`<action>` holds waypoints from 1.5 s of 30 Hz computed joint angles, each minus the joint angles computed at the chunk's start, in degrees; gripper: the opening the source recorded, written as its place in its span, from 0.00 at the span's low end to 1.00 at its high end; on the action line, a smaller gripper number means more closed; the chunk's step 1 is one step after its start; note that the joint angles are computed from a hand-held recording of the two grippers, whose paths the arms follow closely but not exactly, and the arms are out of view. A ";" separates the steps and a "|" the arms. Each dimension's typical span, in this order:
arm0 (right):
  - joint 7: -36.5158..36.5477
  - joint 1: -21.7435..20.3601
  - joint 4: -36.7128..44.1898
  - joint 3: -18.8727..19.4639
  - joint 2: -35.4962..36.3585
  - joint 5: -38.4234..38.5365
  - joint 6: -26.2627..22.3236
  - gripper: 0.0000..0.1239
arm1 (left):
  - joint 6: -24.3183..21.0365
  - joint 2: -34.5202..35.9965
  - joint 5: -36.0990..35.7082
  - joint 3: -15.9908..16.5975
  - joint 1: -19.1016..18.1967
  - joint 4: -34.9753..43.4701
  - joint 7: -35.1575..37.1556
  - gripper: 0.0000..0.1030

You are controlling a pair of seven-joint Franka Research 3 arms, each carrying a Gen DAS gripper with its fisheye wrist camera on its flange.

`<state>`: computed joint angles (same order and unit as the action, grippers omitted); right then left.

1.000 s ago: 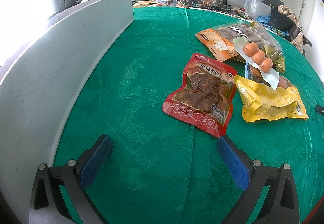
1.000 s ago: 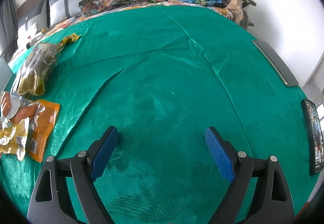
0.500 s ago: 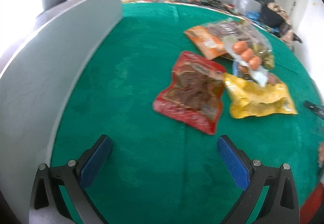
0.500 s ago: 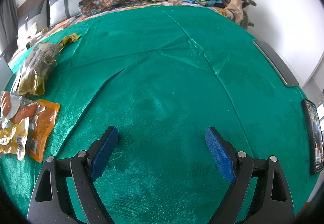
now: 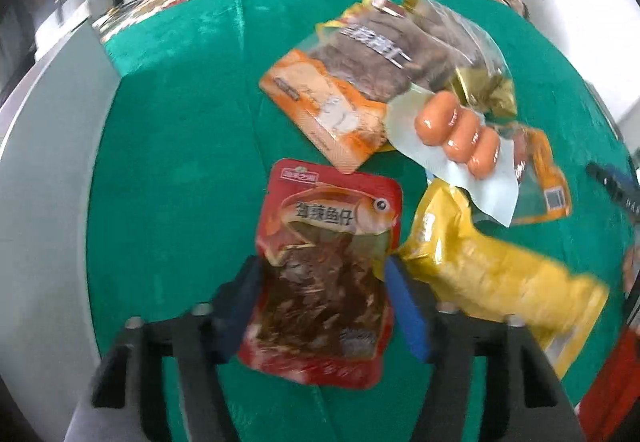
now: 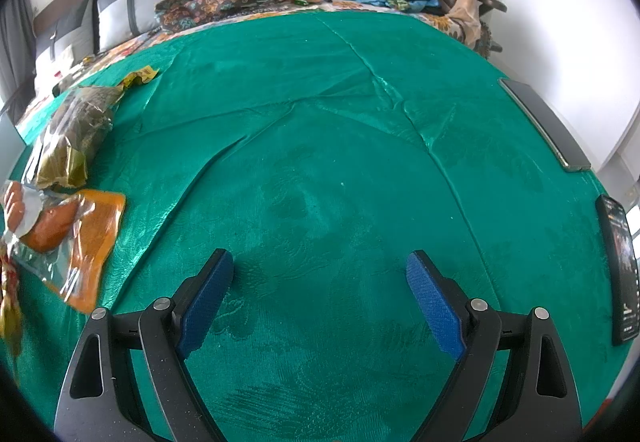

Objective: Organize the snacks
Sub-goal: 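Grasp the red spicy fish packet with the left tool, then lift the red packet with the left tool while the right tool grasps the yellow packet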

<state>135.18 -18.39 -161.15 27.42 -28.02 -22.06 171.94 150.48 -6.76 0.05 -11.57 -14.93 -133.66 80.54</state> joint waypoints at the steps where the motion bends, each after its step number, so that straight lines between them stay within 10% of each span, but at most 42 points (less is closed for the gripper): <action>1: 0.04 0.00 0.03 0.02 0.02 -0.02 0.00 0.73 | 0.80 -0.76 0.35 -0.13 0.24 -0.98 -1.79 0.42; 12: 0.20 -0.11 -0.02 0.05 0.16 -0.23 0.27 0.73 | 2.08 -18.05 0.89 1.92 -1.97 -18.03 -13.78 0.42; 16: 0.16 -0.12 -0.03 0.08 0.18 -0.16 0.33 0.73 | 3.31 -16.78 5.22 0.33 -0.64 -18.31 -16.13 0.85; 24: 0.10 -0.26 0.02 0.28 0.25 0.00 0.43 0.73 | 6.88 -15.17 9.14 0.55 -1.94 -19.65 -15.43 0.98; 26: -0.04 -0.22 -0.07 0.16 0.28 0.05 0.67 0.73 | 6.52 -15.50 8.57 1.02 -2.51 -19.78 -14.95 0.94; 28: -0.17 -0.26 -0.15 0.16 0.28 0.16 0.77 0.73 | 7.28 -17.04 8.86 0.76 -2.63 -20.60 -15.14 0.65; 31: -0.32 -0.33 -0.18 0.23 0.29 0.33 0.87 0.74 | 5.55 -18.10 8.62 0.44 -2.94 -20.52 -16.05 0.49; 45: -0.82 -0.66 -0.21 0.68 0.35 0.98 1.13 0.74 | 12.53 -27.06 2.74 5.02 -7.24 -27.57 -21.36 0.44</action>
<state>134.36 -19.04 -161.36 28.10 -27.67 -21.08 173.07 163.01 -33.82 2.79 -6.55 -22.17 -161.23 59.18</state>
